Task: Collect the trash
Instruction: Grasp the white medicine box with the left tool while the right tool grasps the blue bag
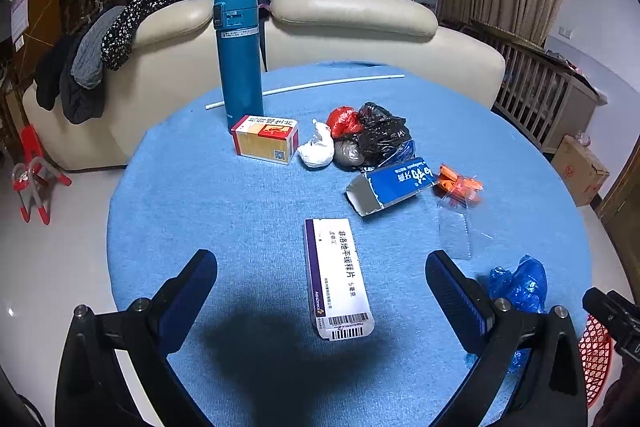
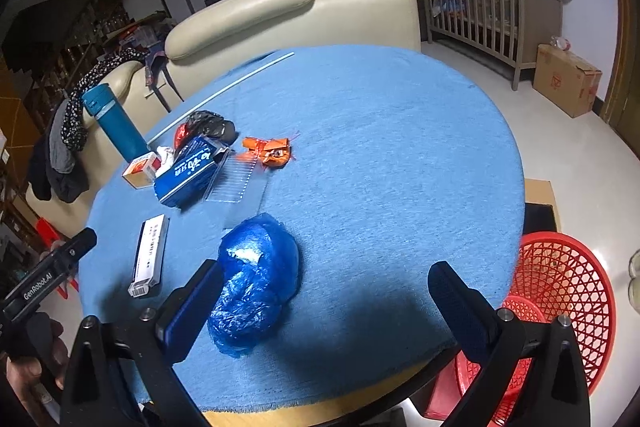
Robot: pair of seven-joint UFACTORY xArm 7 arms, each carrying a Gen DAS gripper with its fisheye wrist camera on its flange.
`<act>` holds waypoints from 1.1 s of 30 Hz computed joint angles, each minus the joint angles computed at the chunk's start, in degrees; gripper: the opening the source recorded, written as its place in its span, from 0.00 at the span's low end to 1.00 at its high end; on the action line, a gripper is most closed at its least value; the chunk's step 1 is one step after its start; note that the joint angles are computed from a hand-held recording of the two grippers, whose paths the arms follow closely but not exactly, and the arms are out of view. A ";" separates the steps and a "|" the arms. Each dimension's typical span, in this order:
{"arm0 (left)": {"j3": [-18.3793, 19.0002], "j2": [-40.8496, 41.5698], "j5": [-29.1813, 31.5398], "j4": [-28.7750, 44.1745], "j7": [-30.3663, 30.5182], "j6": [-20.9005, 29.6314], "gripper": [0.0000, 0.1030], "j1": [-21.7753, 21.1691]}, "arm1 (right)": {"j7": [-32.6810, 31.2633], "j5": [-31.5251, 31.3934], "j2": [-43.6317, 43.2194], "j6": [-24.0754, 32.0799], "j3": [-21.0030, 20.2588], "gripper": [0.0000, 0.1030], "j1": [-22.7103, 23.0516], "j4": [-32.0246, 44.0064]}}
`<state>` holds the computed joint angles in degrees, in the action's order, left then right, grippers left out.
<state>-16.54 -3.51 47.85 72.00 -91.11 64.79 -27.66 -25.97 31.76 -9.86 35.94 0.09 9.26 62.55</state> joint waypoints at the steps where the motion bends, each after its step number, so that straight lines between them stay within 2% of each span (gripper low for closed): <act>1: -0.02 -0.14 0.07 -0.18 -0.03 -0.07 1.00 -0.02 | 0.17 -0.44 -0.12 -0.30 0.20 1.00 0.00 -0.16; 16: 0.14 -0.53 -0.72 -1.63 -0.41 -1.54 1.00 0.61 | -2.78 0.93 -0.50 -0.29 0.38 1.00 1.68 -1.43; 33: 0.40 -1.66 -2.16 -4.91 -1.46 -4.14 1.00 1.95 | -1.54 -1.24 0.98 -1.37 1.56 1.00 1.89 -1.49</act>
<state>-16.13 -5.17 45.69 67.09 -92.57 60.65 -25.71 -27.51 30.52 -8.88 34.57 1.65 11.14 61.05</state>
